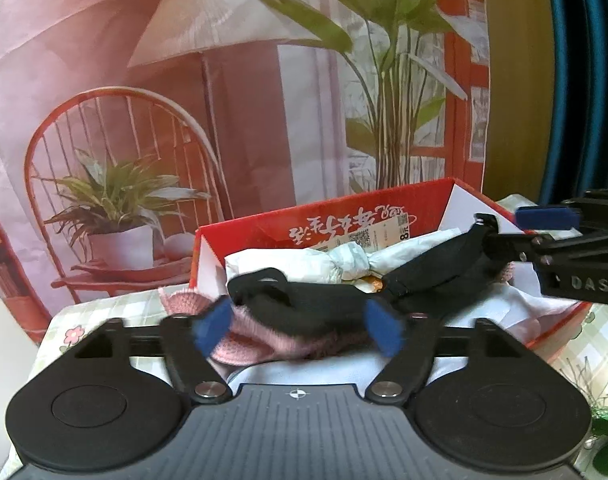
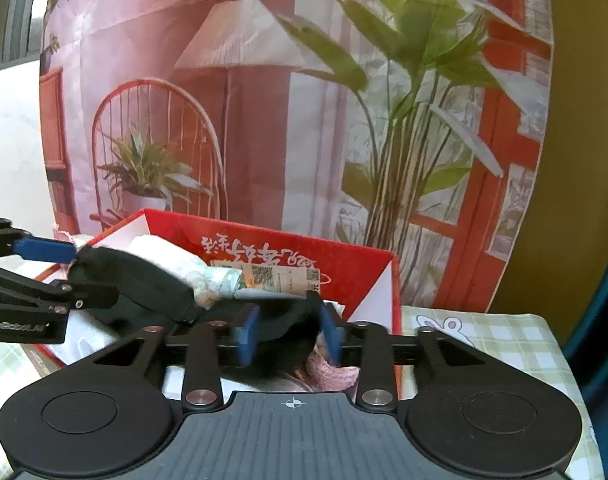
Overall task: Organize soft objects
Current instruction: 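Lower the eye mask into the red box and open both grippers, then withdraw both grippers and move down to the green tasseled toy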
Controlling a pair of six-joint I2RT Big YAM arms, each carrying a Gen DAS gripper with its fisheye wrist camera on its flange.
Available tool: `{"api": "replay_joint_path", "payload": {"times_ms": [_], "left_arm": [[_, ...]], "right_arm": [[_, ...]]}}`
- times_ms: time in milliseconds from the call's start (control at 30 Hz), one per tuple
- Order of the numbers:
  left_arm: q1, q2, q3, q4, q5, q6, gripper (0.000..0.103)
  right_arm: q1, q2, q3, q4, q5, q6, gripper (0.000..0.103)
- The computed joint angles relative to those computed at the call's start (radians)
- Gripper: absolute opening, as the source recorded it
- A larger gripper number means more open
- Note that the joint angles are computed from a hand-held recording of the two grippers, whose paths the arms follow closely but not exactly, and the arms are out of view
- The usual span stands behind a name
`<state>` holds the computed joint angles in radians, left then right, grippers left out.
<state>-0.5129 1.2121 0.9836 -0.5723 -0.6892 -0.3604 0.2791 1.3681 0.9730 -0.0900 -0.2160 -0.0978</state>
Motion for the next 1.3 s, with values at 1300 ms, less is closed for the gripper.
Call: {"api": "replay_joint_path", "payload": {"times_ms": [1300], "left_arm": [[-0.371, -0.047, -0.223, 0.077, 0.021, -0.5, 0.1]], "right_arm": [[-0.344, -0.393, -0.421, -0.451, -0.286, -0.23, 0.062]]}}
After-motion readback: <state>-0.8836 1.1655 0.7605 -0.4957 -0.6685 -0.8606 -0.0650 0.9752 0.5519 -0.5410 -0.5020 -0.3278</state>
